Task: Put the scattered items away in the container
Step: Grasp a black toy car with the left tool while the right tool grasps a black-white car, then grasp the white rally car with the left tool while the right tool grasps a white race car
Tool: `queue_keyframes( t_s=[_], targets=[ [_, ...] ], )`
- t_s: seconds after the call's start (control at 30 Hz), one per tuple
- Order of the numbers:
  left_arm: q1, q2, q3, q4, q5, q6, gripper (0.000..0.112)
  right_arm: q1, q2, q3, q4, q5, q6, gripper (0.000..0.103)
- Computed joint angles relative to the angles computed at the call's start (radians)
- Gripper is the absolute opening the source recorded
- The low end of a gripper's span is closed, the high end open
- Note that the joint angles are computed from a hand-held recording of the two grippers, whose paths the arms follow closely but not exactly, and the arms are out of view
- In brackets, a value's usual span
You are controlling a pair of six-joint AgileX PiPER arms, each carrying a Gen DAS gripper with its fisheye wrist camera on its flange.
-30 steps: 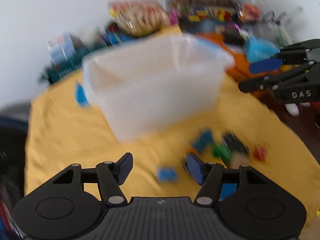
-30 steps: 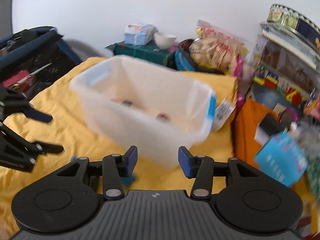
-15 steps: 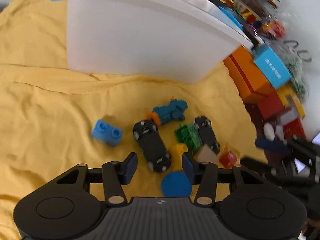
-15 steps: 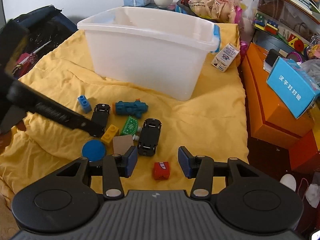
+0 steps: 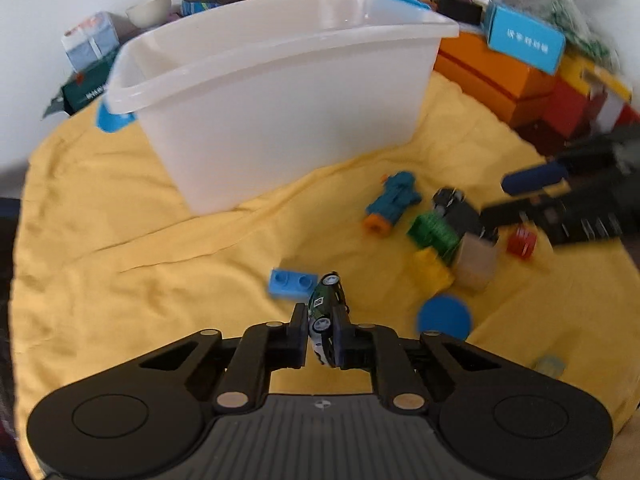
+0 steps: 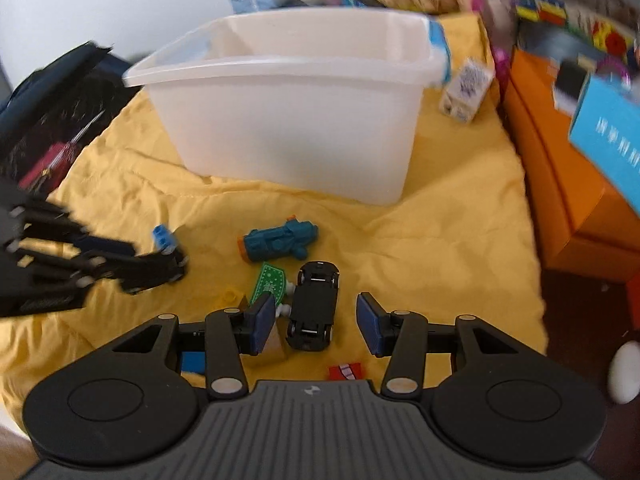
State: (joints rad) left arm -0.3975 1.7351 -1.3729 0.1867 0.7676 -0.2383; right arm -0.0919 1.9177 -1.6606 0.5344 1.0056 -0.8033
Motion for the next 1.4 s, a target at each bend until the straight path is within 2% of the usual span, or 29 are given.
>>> queue_keyframes(
  t_s=[0.07, 0.17, 0.27, 0.33, 0.4, 0.53, 0.6, 0.73, 0.77, 0.8, 0.87, 1.0, 1.1, 1.23, 1.4],
  targets=[
    [-0.001, -0.041, 0.041, 0.047, 0.006, -0.007, 0.015, -0.004, 0.054, -0.069, -0.003, 0.048, 0.076, 0.048],
    [-0.012, -0.069, 0.087, 0.110, 0.007, -0.008, 0.015, 0.000, 0.131, -0.171, -0.035, 0.117, 0.177, 0.041],
    [0.017, -0.080, 0.114, 0.001, -0.015, 0.063, 0.016, -0.002, 0.205, -0.258, -0.029, 0.211, 0.217, 0.037],
    [0.032, -0.076, 0.130, -0.077, -0.043, 0.093, 0.016, 0.006, 0.191, -0.236, -0.036, 0.190, 0.196, 0.026],
    [0.019, -0.073, 0.145, -0.080, -0.070, 0.061, 0.019, 0.028, 0.132, -0.168, -0.083, 0.104, 0.149, 0.025],
    [-0.008, -0.088, 0.170, -0.103, -0.104, 0.044, 0.022, 0.113, -0.009, 0.054, -0.314, -0.208, 0.060, 0.025],
    [-0.031, -0.094, 0.172, -0.065, -0.105, 0.016, 0.023, 0.149, -0.043, 0.151, -0.432, -0.333, 0.042, 0.025],
    [-0.066, -0.080, 0.154, 0.034, -0.080, -0.026, 0.023, 0.195, -0.109, 0.320, -0.568, -0.505, 0.009, 0.027],
    [-0.069, -0.076, 0.148, 0.047, -0.074, -0.025, 0.023, 0.196, -0.130, 0.347, -0.549, -0.523, -0.032, 0.032],
    [-0.065, -0.075, 0.145, 0.042, -0.074, -0.013, 0.023, 0.190, -0.150, 0.364, -0.490, -0.519, -0.096, 0.038],
    [-0.058, -0.071, 0.133, 0.012, -0.070, 0.005, 0.023, 0.166, -0.179, 0.368, -0.351, -0.457, -0.212, 0.043],
    [-0.082, -0.052, 0.116, 0.046, -0.077, -0.021, 0.022, 0.113, -0.211, 0.348, -0.213, -0.325, -0.249, 0.043],
    [-0.144, -0.029, 0.096, 0.162, -0.071, -0.067, 0.015, 0.063, -0.220, 0.330, -0.143, -0.265, -0.255, 0.044],
    [-0.174, -0.002, 0.065, 0.084, -0.072, 0.012, 0.013, 0.047, -0.210, 0.307, -0.145, -0.261, -0.217, 0.045],
    [-0.139, -0.046, 0.093, -0.019, -0.094, -0.005, 0.019, 0.023, -0.213, 0.289, -0.123, -0.251, -0.227, 0.047]
  ],
)
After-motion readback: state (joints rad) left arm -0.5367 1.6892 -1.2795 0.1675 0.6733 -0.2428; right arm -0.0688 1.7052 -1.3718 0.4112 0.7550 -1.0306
